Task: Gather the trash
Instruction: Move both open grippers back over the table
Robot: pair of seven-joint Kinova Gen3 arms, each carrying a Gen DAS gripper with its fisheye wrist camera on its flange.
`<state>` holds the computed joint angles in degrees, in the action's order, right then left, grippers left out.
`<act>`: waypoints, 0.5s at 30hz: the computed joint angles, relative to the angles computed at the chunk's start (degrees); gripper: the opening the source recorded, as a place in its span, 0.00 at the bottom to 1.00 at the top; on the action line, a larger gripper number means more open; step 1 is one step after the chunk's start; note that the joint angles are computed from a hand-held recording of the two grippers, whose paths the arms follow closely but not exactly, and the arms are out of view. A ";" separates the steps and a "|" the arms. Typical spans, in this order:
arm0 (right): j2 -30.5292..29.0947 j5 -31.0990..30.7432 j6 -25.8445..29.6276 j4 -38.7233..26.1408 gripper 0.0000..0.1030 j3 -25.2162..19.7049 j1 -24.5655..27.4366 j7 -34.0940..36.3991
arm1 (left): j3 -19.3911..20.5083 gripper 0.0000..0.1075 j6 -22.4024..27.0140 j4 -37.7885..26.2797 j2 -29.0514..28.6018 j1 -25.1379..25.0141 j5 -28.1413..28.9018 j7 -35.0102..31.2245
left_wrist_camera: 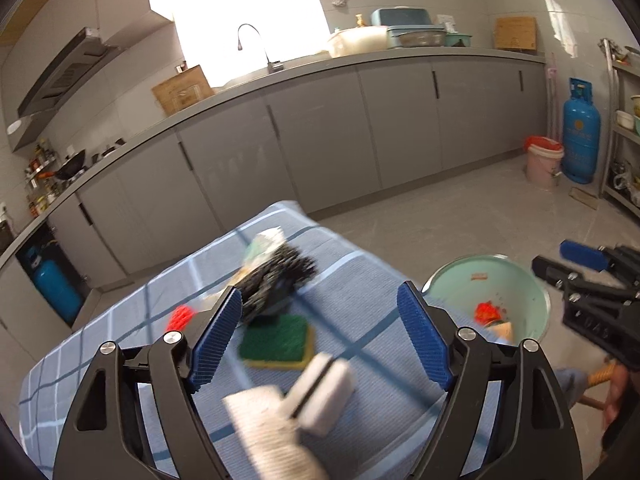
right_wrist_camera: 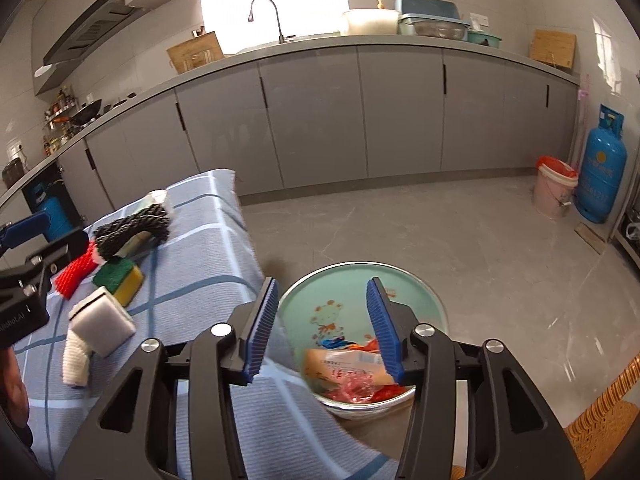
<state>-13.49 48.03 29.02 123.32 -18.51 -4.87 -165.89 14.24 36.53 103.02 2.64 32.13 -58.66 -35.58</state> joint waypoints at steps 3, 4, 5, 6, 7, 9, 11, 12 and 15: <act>0.53 0.15 0.78 -0.72 0.50 -1.82 -1.50 -0.51 | -0.67 0.74 1.73 2.60 -1.83 -1.54 1.32 0.04; 0.94 0.28 1.09 -1.05 0.51 -2.44 -2.18 -0.77 | -1.00 0.74 1.86 3.41 -2.52 -2.56 3.08 -0.96; 1.40 0.56 1.52 -1.36 0.52 -3.00 -2.86 -1.25 | -1.19 0.74 1.99 4.20 -3.13 -3.58 4.35 -1.72; 1.88 0.73 1.84 -1.67 0.53 -3.36 -3.76 -1.61 | -1.15 0.74 2.06 4.91 -3.60 -4.47 5.06 -2.11; 2.33 0.93 2.21 -1.98 0.55 -3.47 -4.64 -1.89 | -1.19 0.74 2.20 5.74 -4.07 -5.43 6.03 -2.59; 3.23 1.39 3.05 -2.66 0.56 -3.58 -6.64 -2.41 | -1.15 0.74 2.17 6.80 -4.77 -7.17 8.58 -4.00; 4.14 2.43 4.19 -3.37 0.58 -4.05 -8.78 -3.35 | -1.45 0.74 1.43 7.99 -5.77 -8.93 12.31 -6.31; 4.55 3.17 4.94 -3.69 0.59 -4.34 -9.77 -4.06 | -1.49 0.74 1.07 8.13 -6.06 -9.76 13.85 -7.51; 5.39 4.66 7.10 -4.52 0.62 -4.28 -12.45 -5.52 | -0.96 0.74 -0.31 9.59 -7.25 -11.78 16.83 -9.60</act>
<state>-8.10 52.69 36.12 118.80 -22.79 -17.32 -171.42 13.27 36.22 112.61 -4.60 20.35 -41.83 -45.18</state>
